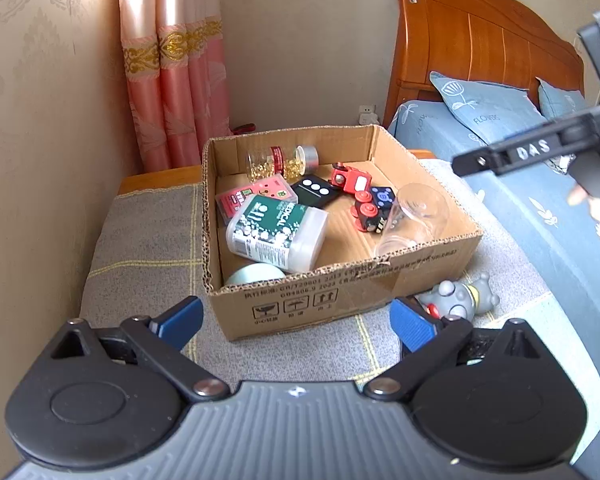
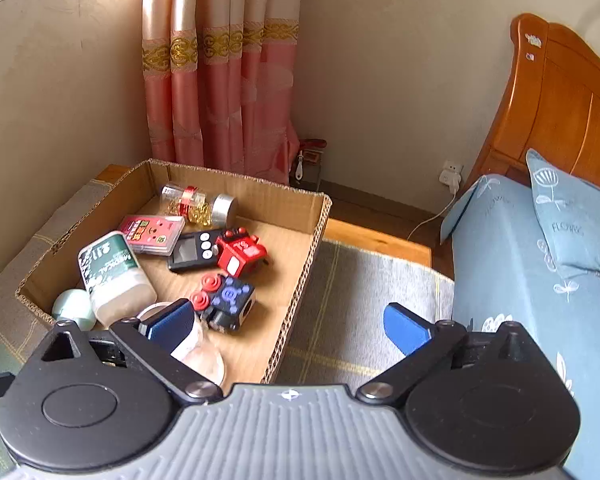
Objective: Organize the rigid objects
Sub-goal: 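Move the left tool to the black oval case while the right tool approaches the grey toy dog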
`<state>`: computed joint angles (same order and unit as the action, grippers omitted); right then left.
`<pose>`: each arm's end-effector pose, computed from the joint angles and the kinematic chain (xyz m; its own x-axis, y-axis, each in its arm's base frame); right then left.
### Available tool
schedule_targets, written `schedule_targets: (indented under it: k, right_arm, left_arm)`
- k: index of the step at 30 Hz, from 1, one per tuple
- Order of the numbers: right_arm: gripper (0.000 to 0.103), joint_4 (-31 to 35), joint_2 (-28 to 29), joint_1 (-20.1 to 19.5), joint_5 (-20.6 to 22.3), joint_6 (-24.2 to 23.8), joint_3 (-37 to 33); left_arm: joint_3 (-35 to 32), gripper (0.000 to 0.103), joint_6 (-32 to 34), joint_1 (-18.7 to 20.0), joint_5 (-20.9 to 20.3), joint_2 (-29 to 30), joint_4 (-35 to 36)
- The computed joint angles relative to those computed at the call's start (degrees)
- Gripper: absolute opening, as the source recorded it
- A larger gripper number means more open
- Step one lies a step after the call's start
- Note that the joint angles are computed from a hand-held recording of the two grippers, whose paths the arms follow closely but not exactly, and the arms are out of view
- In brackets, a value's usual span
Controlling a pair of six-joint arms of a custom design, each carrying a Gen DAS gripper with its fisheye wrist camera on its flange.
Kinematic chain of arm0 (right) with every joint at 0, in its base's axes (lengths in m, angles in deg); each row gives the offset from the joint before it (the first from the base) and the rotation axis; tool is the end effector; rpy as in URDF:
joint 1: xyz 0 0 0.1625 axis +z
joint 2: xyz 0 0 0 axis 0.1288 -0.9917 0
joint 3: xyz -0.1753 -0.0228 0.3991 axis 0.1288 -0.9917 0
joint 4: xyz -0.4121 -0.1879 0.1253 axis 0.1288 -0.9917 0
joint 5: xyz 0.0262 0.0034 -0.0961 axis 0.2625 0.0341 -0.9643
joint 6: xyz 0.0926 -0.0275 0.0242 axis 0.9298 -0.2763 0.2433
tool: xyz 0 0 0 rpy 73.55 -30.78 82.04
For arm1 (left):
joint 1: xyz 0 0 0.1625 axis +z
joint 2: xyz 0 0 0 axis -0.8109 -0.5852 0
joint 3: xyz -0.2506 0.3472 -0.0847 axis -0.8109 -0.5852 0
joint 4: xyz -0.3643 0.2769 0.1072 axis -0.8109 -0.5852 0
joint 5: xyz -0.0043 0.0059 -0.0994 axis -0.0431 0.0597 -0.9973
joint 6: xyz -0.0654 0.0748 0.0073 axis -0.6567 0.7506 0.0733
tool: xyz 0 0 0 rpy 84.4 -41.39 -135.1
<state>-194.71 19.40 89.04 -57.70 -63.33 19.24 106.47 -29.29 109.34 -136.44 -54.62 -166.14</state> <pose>0.1709 -0.8284 0.3330 -0.6438 -0.1125 0.7569 -0.5865 0.7078 -0.3937 -0.2950 -0.7653 0.1633 -0.6841 0.3593 -0.6347 0.6678 0.6584 -0.3471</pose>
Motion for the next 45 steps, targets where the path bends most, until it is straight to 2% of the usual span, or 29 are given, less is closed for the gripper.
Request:
schedule_targets:
  k: [4,8,11,14,17,21,22,28,32,36,39,45]
  right_arm:
    - [0.103,-1.82,-4.06,-0.73,0.61,3.87,7.81]
    - [0.103,-5.42,-5.63,-1.6,0.92,6.53,13.57]
    - [0.103,-8.79,-5.07,-2.01,0.41,10.3,16.17]
    - [0.103,-12.85,-3.2,-1.98,-1.29,11.14,17.25]
    - [0.103,-13.32,-1.09,-1.86,-3.16,11.8,16.63]
    - [0.103,-17.34,2.01,-1.35,-8.16,7.69,15.19]
    - [0.103,-18.24,1.94,-1.51,-8.11,7.02,15.5]
    - [0.103,-16.67,-0.87,-2.57,-7.04,9.55,17.94]
    - [0.103,-16.68,-1.93,-2.88,-6.31,8.53,19.34]
    - [0.103,-13.18,-3.38,-4.02,-4.57,9.99,20.3]
    - [0.103,-14.42,-3.83,-4.68,-3.33,8.56,21.04]
    - [0.103,-11.7,-5.23,-5.61,-1.12,6.24,21.21]
  left_arm:
    - [0.86,0.099,-0.26,-0.02,0.9,-0.15,0.41]
    - [1.78,0.099,-0.67,0.19,0.47,-0.55,0.83]
    - [2.3,0.099,-1.77,0.48,-0.26,-0.83,1.62]
    - [2.54,0.099,-2.99,0.69,-0.58,-0.89,3.08]
    - [2.99,0.099,-3.14,0.69,-0.49,-1.04,3.3]
    - [3.01,0.099,-3.4,0.75,-0.85,-1.07,3.82]
    - [2.86,0.099,-3.31,0.76,-0.96,-0.94,4.11]
    - [1.48,0.099,-2.71,0.75,-1.46,0.43,6.08]
    - [0.28,0.099,-1.66,0.51,-2.25,1.98,7.33]
    - [-0.9,0.099,0.16,0.28,-3.24,3.45,9.44]
    - [-1.71,0.099,1.13,0.12,-3.2,4.75,10.93]
    - [-2.58,0.099,1.58,0.41,-3.6,6.78,11.26]
